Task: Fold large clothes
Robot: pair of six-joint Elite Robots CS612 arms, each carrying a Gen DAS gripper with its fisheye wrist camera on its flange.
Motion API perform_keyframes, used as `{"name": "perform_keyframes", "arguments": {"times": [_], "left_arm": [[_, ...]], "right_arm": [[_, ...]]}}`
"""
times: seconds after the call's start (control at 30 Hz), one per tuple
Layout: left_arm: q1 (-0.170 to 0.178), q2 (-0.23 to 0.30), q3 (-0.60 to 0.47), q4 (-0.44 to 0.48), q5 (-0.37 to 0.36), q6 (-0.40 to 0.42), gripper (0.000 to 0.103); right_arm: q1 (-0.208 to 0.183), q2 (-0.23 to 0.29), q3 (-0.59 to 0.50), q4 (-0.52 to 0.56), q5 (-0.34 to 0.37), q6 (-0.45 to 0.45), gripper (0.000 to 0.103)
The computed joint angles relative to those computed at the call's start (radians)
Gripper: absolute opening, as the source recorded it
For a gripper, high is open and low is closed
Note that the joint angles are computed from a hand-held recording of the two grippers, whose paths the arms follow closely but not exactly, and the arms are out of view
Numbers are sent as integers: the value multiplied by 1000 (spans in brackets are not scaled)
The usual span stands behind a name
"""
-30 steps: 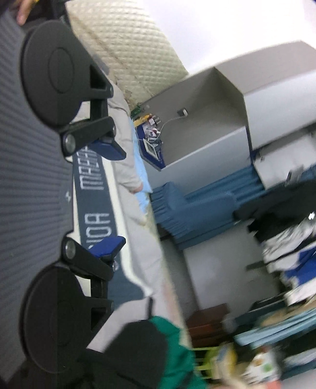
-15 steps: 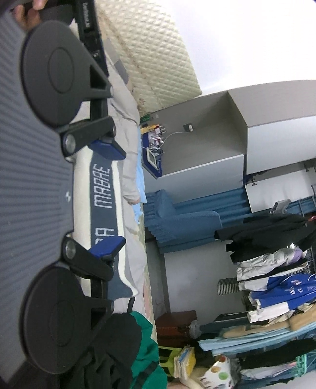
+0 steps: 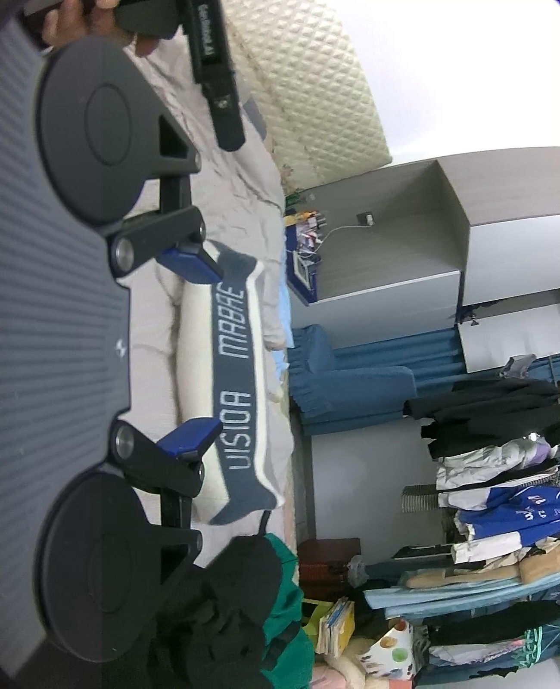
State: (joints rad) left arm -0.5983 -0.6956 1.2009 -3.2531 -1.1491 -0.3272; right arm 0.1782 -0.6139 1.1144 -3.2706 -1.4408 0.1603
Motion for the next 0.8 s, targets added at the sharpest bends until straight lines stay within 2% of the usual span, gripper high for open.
{"name": "perform_keyframes", "arguments": {"times": [0.23, 0.53, 0.8], "left_arm": [[9, 0, 27, 16, -4, -47, 99], [10, 11, 20, 43, 21, -38, 99], [12, 19, 9, 55, 16, -43, 99]], "right_arm": [[10, 4, 10, 28, -1, -28, 72], [14, 12, 4, 55, -5, -22, 71], [17, 8, 19, 64, -19, -15, 71]]}}
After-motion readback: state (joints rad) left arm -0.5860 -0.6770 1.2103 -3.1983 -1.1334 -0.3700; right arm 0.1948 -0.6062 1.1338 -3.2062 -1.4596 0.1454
